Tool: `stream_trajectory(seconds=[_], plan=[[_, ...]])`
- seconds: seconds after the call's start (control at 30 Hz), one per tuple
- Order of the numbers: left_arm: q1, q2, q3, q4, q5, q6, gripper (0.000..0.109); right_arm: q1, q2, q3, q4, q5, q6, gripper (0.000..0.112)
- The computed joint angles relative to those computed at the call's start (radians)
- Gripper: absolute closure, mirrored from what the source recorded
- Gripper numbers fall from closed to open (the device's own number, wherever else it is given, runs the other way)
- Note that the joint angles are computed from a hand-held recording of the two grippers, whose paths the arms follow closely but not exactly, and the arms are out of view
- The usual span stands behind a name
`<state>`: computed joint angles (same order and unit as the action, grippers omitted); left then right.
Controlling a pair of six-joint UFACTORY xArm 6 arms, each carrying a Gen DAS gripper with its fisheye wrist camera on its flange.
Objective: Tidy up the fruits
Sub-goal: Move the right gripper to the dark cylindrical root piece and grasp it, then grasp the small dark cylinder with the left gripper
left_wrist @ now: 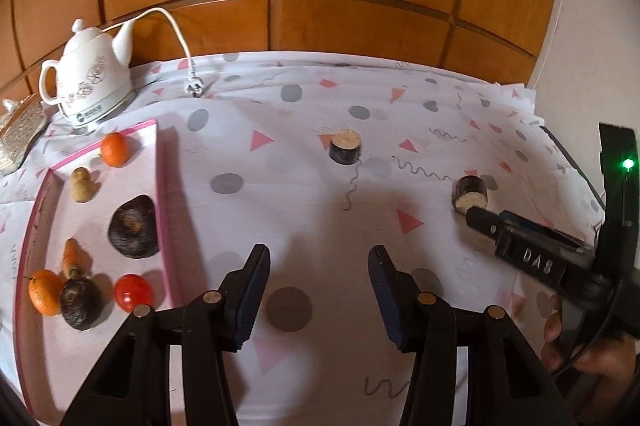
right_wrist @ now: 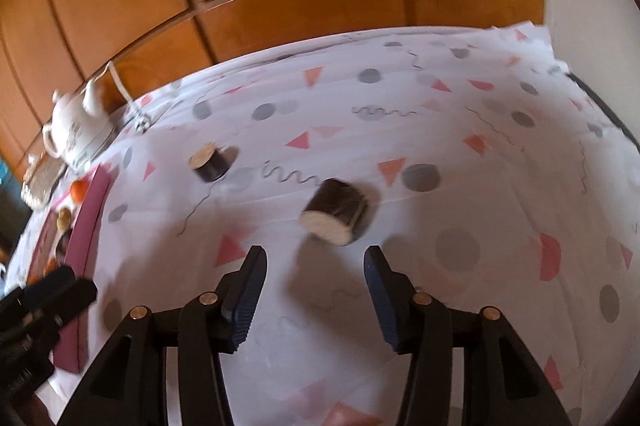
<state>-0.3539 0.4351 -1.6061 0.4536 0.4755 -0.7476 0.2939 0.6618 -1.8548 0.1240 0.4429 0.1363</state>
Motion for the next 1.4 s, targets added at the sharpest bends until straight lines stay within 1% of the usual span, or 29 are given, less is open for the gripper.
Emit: stream_trajectory(seconds=[0.1, 0.23, 0.4, 0.6, 0.67, 0.7, 0.77, 0.83, 0.9, 0.93, 1.07, 1.23, 1.33, 1.4], plan=[[-0.002, 0.022, -0.022, -0.023, 0.005, 0.023, 0.057, -0.012, 0.026, -0.044, 0.017, 0.027, 0.008, 0.061], [-0.005, 0.044, -0.043, -0.046, 0.016, 0.043, 0.056, -0.023, 0.082, -0.136, 0.061, 0.079, 0.013, 0.061], [-0.006, 0.06, -0.058, -0.068, 0.023, 0.059, 0.056, -0.025, 0.155, -0.261, 0.073, 0.144, 0.021, 0.061], [-0.005, 0.075, -0.075, -0.078, 0.029, 0.067, 0.056, -0.021, 0.246, -0.406, -0.002, 0.203, 0.075, 0.061], [-0.005, 0.084, -0.087, -0.089, 0.033, 0.075, 0.056, -0.019, 0.257, -0.422, -0.049, 0.198, 0.093, 0.061], [-0.005, 0.091, -0.096, -0.095, 0.035, 0.081, 0.056, -0.017, 0.259, -0.424, -0.081, 0.191, 0.101, 0.07], [-0.005, 0.102, -0.112, -0.101, 0.039, 0.089, 0.056, -0.01, 0.273, -0.452, -0.142, 0.202, 0.092, 0.07], [-0.003, 0.119, -0.136, -0.114, 0.039, 0.103, 0.056, -0.004, 0.28, -0.459, -0.222, 0.188, 0.088, 0.07], [-0.001, 0.136, -0.158, -0.124, 0.036, 0.106, 0.056, -0.003, 0.281, -0.453, -0.268, 0.171, 0.086, 0.07], [0.001, 0.143, -0.169, -0.14, 0.031, 0.116, 0.056, -0.005, 0.288, -0.462, -0.256, 0.176, 0.066, 0.07], [0.006, 0.194, -0.248, -0.143, 0.051, 0.105, 0.056, -0.018, 0.295, -0.468, -0.161, 0.167, 0.011, 0.07], [0.01, 0.282, -0.389, -0.195, 0.098, 0.147, 0.056, -0.021, 0.283, -0.438, -0.128, 0.14, 0.0, 0.07], [0.013, 0.357, -0.511, -0.237, 0.138, 0.184, 0.057, -0.021, 0.275, -0.422, -0.118, 0.127, -0.003, 0.07], [0.015, 0.427, -0.629, -0.26, 0.186, 0.203, 0.057, -0.021, 0.269, -0.409, -0.114, 0.118, -0.003, 0.07]])
